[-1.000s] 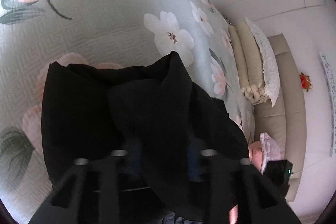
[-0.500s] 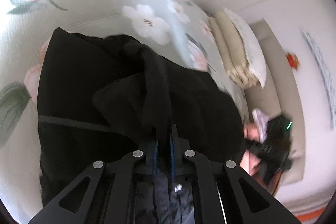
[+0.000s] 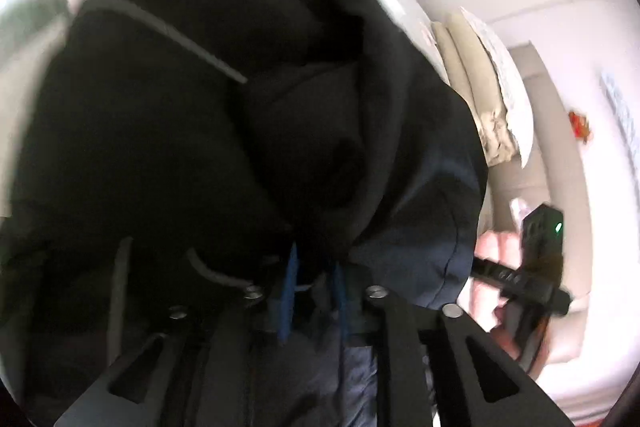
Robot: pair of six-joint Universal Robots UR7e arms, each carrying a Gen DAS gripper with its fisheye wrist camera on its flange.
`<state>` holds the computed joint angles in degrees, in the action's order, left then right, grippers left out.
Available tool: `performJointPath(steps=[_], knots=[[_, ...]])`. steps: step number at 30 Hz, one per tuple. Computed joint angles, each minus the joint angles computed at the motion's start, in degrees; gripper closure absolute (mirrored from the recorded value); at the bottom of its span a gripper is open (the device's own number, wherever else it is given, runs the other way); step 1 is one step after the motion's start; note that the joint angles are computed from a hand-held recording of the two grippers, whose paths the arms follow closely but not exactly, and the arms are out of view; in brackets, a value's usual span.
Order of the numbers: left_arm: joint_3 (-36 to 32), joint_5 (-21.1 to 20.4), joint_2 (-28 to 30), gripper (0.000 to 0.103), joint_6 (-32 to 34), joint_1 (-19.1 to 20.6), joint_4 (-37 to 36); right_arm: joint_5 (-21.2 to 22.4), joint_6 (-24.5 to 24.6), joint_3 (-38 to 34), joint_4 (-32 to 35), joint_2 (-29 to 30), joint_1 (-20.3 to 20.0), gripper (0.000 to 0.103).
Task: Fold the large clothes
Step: 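Grasp the jacket edge with both grippers and lift it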
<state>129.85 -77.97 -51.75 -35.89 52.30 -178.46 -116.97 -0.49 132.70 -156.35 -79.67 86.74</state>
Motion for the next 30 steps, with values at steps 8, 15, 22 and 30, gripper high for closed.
performJointPath(steps=[8,15,22,30], knots=[[-4.22,14.54,-10.23,0.07,6.99,-12.54,18.63,-8.15,-0.81,-3.8,7.48,-3.3,14.58,0.054],[-9.99,8.93,-1.0,0.063,8.56,-6.43,16.5,-7.89,-6.23,-5.93,-4.33,9.52,14.76,0.054],[-10.46,4.5,4.5,0.079,8.3,-0.77,12.15,-12.36,-6.38,-5.3,-13.06,19.44,10.14,0.05],[-3.35,8.08,-4.43,0.078,7.8,-5.85,13.65,-7.09,-8.27,-0.08,-10.47,7.68,11.38,0.05]])
